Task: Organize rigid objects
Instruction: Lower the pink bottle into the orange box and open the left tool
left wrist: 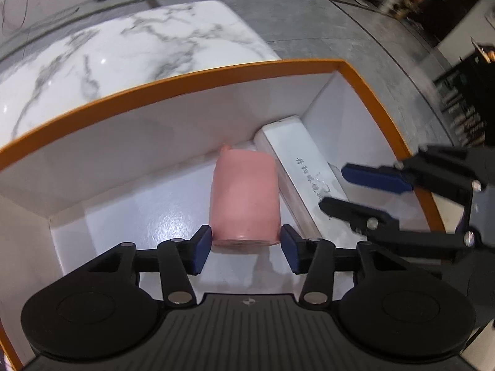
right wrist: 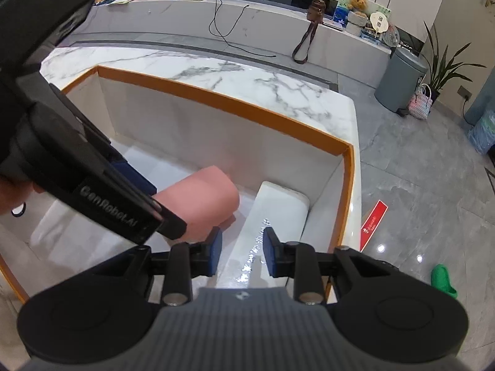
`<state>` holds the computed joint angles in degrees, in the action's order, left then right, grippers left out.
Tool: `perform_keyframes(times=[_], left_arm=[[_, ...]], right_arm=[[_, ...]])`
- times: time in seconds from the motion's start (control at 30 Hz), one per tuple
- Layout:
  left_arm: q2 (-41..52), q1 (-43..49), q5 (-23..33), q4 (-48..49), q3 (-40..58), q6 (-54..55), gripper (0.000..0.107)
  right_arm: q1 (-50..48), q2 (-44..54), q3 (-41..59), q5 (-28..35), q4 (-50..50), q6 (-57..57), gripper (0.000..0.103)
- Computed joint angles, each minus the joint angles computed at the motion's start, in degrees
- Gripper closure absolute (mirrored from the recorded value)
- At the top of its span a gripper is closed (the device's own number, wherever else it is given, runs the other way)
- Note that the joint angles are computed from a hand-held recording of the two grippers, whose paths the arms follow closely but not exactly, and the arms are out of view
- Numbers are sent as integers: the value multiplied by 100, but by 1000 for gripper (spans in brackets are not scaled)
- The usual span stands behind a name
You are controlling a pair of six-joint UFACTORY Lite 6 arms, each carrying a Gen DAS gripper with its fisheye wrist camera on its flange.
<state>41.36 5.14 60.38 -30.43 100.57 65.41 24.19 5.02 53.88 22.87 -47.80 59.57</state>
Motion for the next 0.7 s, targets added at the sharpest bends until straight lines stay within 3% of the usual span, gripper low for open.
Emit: perform_keyframes(times=[0.1,0.2,0.43,0.53,0.7], left_arm=[[-114,-29,-116,-103,-182,56,51],[135,-19,161,-166,140,-598,52],[206,-52,184,-447,82,-1499,51],[660,6,651,-571,668,-1933,52],[419,-55,232,-541,439,-1866,52]], right_arm=[[-10,-65,-70,-9,-111,150,80],[29,-106,-136,49,-374,443,85],[169,-92,-174,93,-466,517,84],[209,-25,-129,145,-586,637,82],[157,-30,-60,136,-257,417,80]])
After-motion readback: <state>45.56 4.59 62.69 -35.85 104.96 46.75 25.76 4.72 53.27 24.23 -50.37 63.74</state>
